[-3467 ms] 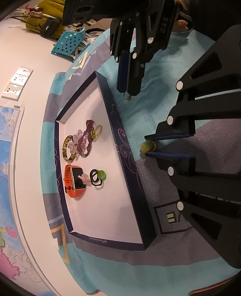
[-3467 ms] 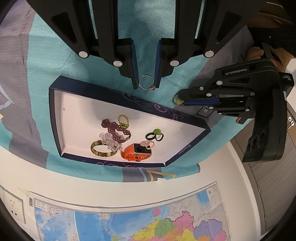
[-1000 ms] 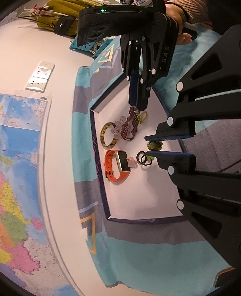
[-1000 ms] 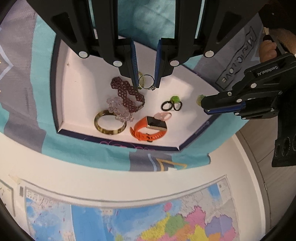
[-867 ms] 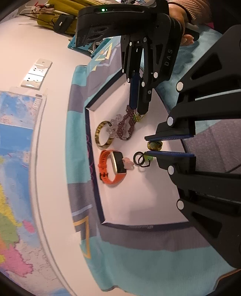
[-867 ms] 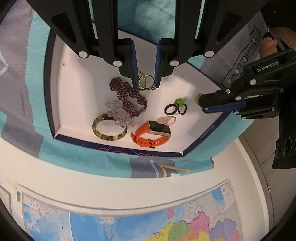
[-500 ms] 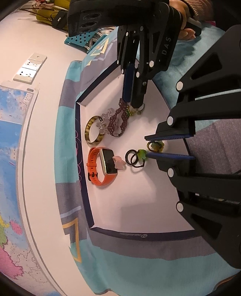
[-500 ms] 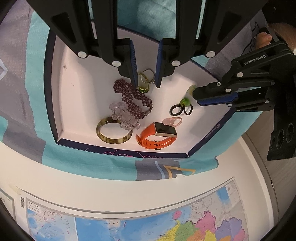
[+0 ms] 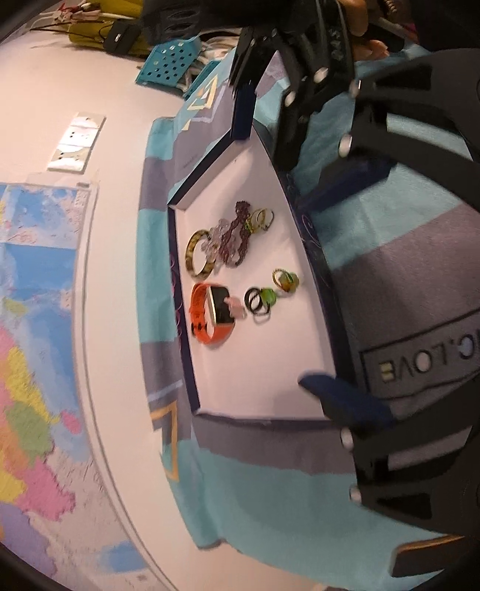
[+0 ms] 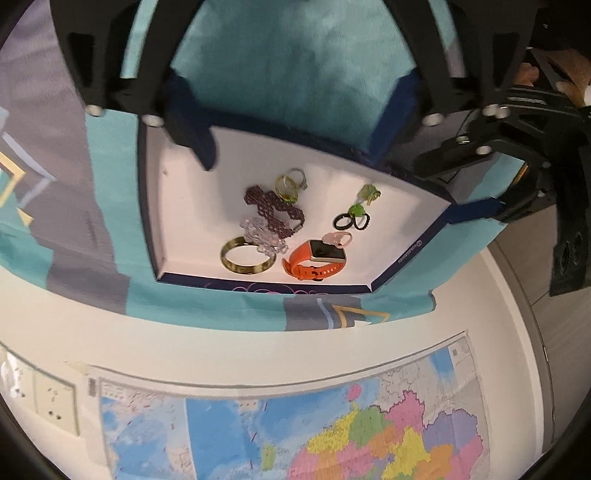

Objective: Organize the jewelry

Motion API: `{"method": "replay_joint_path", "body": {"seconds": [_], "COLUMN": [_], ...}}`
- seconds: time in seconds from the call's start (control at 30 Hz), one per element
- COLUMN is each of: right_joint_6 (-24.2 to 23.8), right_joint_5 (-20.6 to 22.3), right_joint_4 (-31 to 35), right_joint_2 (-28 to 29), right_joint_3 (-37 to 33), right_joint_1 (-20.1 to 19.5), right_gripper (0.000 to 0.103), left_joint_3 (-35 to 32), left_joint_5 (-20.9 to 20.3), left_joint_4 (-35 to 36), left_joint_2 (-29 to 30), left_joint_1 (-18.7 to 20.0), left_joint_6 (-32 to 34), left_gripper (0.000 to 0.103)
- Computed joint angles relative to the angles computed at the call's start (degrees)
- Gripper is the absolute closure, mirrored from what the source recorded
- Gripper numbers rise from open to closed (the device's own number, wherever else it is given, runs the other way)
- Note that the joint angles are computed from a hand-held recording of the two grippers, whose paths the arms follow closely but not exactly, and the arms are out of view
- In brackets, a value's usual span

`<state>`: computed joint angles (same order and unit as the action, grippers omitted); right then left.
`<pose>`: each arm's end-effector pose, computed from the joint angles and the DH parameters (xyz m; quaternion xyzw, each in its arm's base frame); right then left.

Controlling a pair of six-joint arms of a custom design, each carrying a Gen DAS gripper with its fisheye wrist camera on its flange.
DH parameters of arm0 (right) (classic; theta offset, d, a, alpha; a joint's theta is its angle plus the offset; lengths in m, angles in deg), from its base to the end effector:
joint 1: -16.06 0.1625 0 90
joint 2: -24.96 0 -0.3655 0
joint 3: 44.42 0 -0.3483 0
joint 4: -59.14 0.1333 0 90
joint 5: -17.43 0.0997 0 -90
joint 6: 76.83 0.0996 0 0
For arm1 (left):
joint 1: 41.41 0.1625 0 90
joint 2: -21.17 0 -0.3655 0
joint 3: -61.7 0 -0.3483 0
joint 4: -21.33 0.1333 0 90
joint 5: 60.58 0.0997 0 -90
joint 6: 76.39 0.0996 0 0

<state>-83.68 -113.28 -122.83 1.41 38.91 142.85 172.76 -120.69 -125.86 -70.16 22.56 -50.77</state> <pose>0.4350 -0.4676 -0.0032 0.2453 -0.8721 0.3374 0.2557 -0.0336 -0.4856 0.4024 0.3241 0.8597 -0.3111 0.2431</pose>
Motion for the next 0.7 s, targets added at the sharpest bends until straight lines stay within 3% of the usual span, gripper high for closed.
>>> {"method": "replay_joint_path", "body": {"seconds": [0.07, 0.3, 0.7], "right_joint_6": [0.1, 2.2, 3.0], "right_joint_5": [-1.4, -3.0, -3.4], "right_joint_4": [-1.1, -2.1, -3.2], "right_joint_2": [0.0, -0.8, -0.6], "right_joint_3": [0.8, 4.0, 5.6], "right_joint_1": [0.5, 1.4, 2.2], "right_gripper": [0.006, 0.006, 0.006], "left_joint_3": [1.6, 5.2, 6.3], "left_joint_5": [1.0, 4.8, 7.0], "left_joint_4": [-1.9, -2.9, -1.5], "left_joint_2": [-1.5, -4.7, -6.0], "left_joint_1": [-0.6, -2.6, -3.0], "left_joint_6": [-0.1, -1.9, -6.5], "left_gripper": [0.006, 0.006, 0.006]}}
